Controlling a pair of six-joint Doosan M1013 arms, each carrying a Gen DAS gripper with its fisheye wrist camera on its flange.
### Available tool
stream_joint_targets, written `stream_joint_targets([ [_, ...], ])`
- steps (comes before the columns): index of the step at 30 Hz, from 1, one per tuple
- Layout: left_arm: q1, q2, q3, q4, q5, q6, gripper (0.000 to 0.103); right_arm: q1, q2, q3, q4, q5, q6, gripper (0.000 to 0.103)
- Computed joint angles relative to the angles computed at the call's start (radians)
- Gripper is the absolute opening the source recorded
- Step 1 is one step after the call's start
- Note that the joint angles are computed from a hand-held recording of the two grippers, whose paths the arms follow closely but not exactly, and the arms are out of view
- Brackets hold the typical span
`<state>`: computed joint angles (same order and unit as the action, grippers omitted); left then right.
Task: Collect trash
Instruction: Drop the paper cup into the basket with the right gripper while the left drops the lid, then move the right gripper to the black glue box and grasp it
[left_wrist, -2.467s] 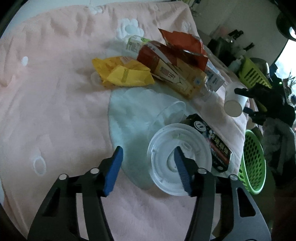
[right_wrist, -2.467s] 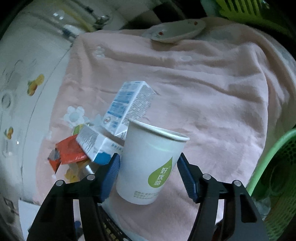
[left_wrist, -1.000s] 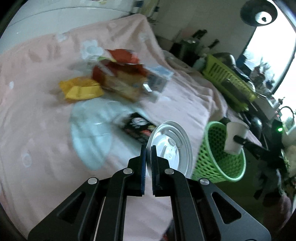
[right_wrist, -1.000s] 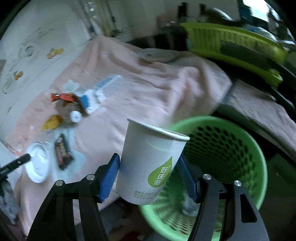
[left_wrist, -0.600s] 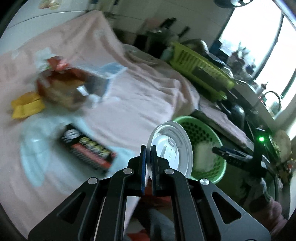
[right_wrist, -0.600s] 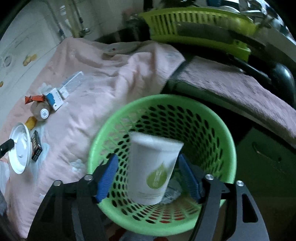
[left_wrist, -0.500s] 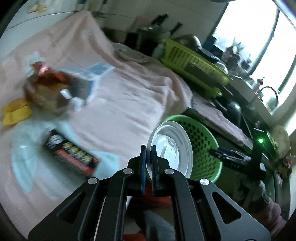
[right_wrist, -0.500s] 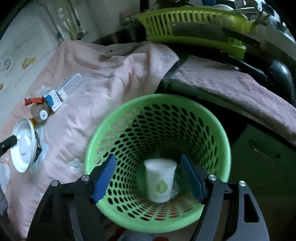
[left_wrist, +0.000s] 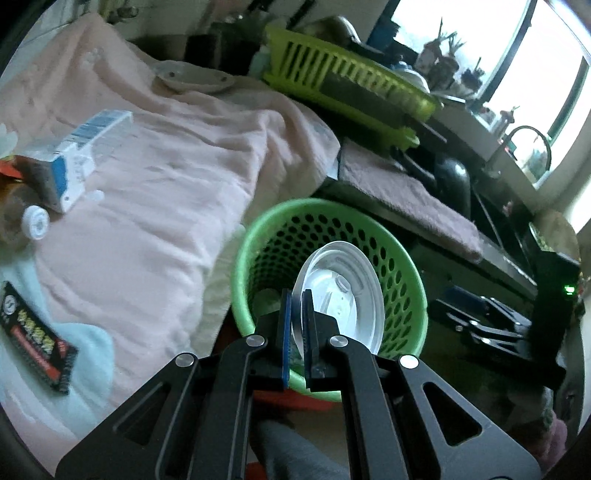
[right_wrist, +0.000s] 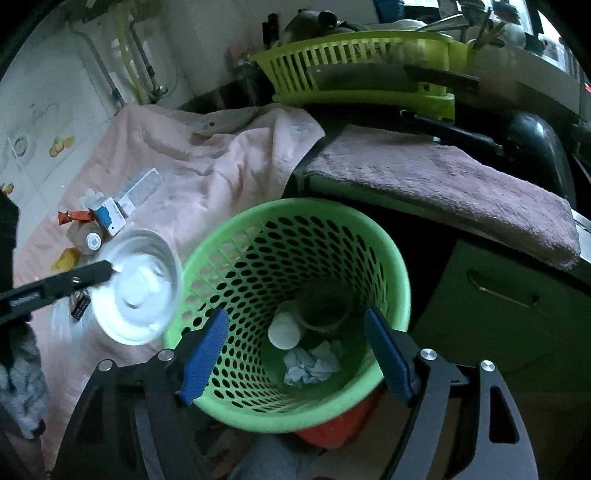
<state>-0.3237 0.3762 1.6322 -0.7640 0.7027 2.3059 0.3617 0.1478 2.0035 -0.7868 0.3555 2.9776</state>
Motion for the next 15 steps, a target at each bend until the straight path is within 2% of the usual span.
stream_joint_targets([
  [6, -0.013, 0.022, -0.006, 0.004, 0.017, -0.014, 0.011, -0.002, -0.022, 0.024, -0.063, -0.022, 0.077, 0.073],
  [8, -0.014, 0.024, -0.004, 0.014, 0.017, -0.032, 0.025, -0.003, -0.023, 0.026, -0.061, -0.025, 0.076, 0.073],
  [9, -0.011, 0.022, -0.001, -0.001, 0.018, -0.023, 0.029, -0.002, -0.024, 0.027, -0.064, -0.026, 0.079, 0.074],
  [12, -0.006, 0.012, 0.011, -0.01, 0.005, -0.014, 0.03, 0.0, -0.024, 0.027, -0.071, -0.031, 0.086, 0.073],
  [15, 0.002, -0.005, 0.026, -0.012, -0.015, -0.011, 0.036, 0.007, -0.021, 0.021, -0.068, -0.037, 0.08, 0.073],
])
